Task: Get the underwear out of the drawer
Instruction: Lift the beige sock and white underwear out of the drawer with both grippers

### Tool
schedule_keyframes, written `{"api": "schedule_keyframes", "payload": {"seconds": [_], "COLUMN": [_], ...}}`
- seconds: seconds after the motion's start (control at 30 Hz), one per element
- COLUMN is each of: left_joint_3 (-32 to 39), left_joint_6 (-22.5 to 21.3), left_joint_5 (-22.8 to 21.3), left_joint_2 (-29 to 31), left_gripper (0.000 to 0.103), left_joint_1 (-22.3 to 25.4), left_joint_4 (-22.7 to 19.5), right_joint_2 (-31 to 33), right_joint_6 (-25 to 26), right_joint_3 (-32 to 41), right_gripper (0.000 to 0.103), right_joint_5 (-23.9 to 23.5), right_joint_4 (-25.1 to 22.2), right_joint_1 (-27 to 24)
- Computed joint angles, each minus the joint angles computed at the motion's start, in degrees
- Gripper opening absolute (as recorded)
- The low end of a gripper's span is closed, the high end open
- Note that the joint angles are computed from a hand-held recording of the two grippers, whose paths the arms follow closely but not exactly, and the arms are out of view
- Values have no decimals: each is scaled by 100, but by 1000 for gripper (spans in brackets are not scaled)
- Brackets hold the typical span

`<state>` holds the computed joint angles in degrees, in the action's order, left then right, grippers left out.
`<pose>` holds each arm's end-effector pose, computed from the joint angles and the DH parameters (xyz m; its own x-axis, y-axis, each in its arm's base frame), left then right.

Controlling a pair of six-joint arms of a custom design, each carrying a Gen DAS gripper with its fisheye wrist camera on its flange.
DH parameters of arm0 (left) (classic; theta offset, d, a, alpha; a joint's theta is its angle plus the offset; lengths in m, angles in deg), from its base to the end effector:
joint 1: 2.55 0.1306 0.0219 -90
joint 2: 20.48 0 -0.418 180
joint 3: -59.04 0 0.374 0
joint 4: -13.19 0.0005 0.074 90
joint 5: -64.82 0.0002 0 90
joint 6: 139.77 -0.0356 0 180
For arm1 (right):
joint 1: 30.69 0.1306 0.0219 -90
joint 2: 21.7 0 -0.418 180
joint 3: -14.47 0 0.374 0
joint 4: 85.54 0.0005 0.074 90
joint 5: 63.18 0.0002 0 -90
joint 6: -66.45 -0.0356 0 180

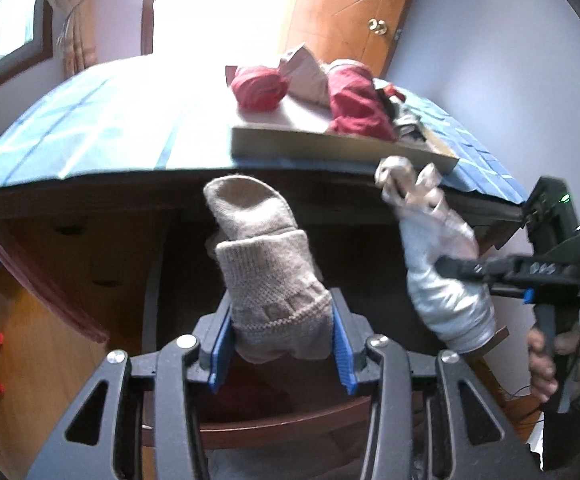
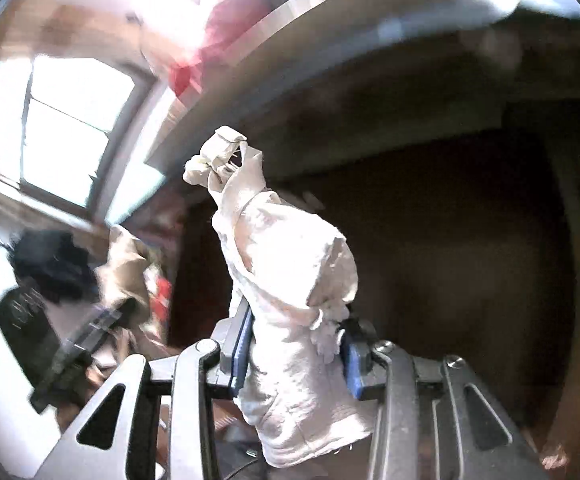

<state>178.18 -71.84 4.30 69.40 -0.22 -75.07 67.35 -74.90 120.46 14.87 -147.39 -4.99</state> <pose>0.4016 -0.0017 0.6413 -0.7118 0.2984 -0.6358 0.5237 0.8287 -0.1974 0.4022 0.2012 0.5805 -0.8319 0.4476 -0.3282 0.1493 0.7500 0.6444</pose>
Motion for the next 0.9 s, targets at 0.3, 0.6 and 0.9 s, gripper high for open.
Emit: {"api": "schedule_keyframes", "payload": {"seconds": [0.3,0.6,0.9], "left_joint_3": [319,706,969], "left_joint_6": [186,403,544], "left_joint_5": [169,-63,-546], "left_joint_2": [-104,73,300], "left_gripper": [42,42,42], "left_joint_1": [-159,-419,-687], "left_joint_4": [581,1347,1740], "right_joint_2": [129,406,695], "right_joint_6": [34,332,435], "right_joint_3": [1088,1786,2225], "right_gripper": [41,41,41], "right_joint_5": [1432,2208,2294], "right_joint_4": [131,305,403], "right_joint_1": [699,879,729]}}
